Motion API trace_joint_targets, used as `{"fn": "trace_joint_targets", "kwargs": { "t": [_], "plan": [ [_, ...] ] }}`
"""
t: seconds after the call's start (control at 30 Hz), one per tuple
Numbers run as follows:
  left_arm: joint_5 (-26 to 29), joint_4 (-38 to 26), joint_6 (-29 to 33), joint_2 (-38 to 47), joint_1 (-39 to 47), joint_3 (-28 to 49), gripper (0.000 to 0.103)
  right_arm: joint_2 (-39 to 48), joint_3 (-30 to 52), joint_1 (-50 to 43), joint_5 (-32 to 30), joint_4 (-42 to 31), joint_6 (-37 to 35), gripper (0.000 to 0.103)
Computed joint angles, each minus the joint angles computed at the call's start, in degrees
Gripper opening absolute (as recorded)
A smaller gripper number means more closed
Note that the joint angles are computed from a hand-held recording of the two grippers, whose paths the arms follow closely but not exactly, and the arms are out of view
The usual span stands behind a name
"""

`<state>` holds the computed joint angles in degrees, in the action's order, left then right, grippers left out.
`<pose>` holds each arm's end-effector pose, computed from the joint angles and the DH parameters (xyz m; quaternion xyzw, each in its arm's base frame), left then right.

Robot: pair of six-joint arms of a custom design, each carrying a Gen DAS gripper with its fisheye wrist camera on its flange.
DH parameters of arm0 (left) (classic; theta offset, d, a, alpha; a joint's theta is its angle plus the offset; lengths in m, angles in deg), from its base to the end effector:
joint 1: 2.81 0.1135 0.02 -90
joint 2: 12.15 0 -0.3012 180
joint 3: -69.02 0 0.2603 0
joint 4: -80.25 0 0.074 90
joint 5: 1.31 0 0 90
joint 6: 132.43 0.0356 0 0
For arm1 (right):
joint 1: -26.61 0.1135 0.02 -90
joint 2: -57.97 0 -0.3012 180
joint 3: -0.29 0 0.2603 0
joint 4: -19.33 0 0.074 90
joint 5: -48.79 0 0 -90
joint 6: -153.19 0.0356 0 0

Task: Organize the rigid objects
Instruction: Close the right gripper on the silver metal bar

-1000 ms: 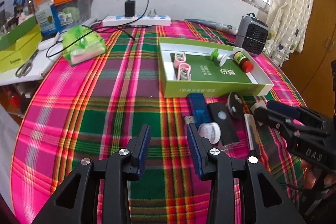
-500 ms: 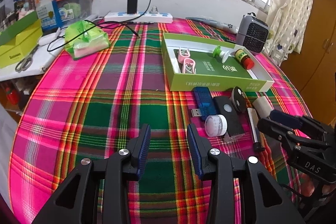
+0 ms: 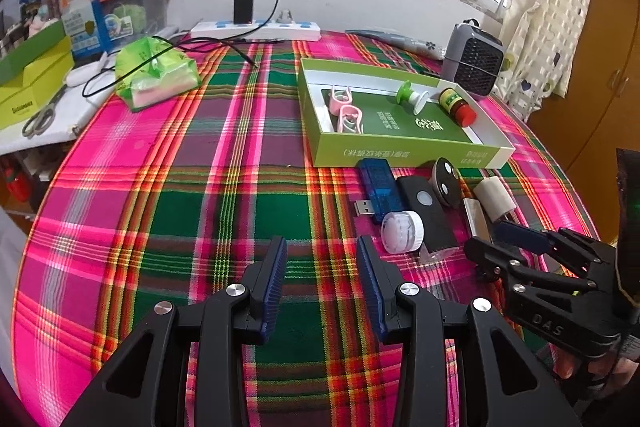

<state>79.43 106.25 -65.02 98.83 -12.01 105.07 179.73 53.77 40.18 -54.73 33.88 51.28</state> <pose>0.2647 -0.0371 0.0611 -0.1369 0.9237 -0.0231 0.3570 0.3277 0.0877 0.0402 -0.2439 0.9124 0.1163 0.3074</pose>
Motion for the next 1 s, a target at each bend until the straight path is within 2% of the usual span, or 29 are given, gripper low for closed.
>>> {"fn": "trace_joint_targets", "kwargs": {
  "t": [0.27, 0.47, 0.6, 0.8, 1.0],
  "plan": [
    [1.43, -1.00, 0.49, 0.54, -0.38, 1.34, 0.035, 0.59, 0.20, 0.59, 2.34, 0.95, -0.04, 0.049],
    [3.75, -0.94, 0.98, 1.50, -0.67, 2.61, 0.035, 0.38, -0.26, 0.10, 1.87, 1.30, -0.57, 0.048],
    [4.22, -1.18, 1.21, 1.64, -1.20, 3.32, 0.035, 0.27, -0.41, -0.45, 1.58, 1.45, -0.23, 0.036],
    [4.44, -2.02, 1.52, 1.73, -1.96, 4.46, 0.035, 0.26, -0.49, -1.35, 0.30, 1.37, -0.90, 0.025],
    [3.98, -3.65, 1.79, 2.18, -2.73, 6.16, 0.035, 0.13, -0.65, -1.82, -0.55, 1.23, -2.07, 0.025]
  ]
}}
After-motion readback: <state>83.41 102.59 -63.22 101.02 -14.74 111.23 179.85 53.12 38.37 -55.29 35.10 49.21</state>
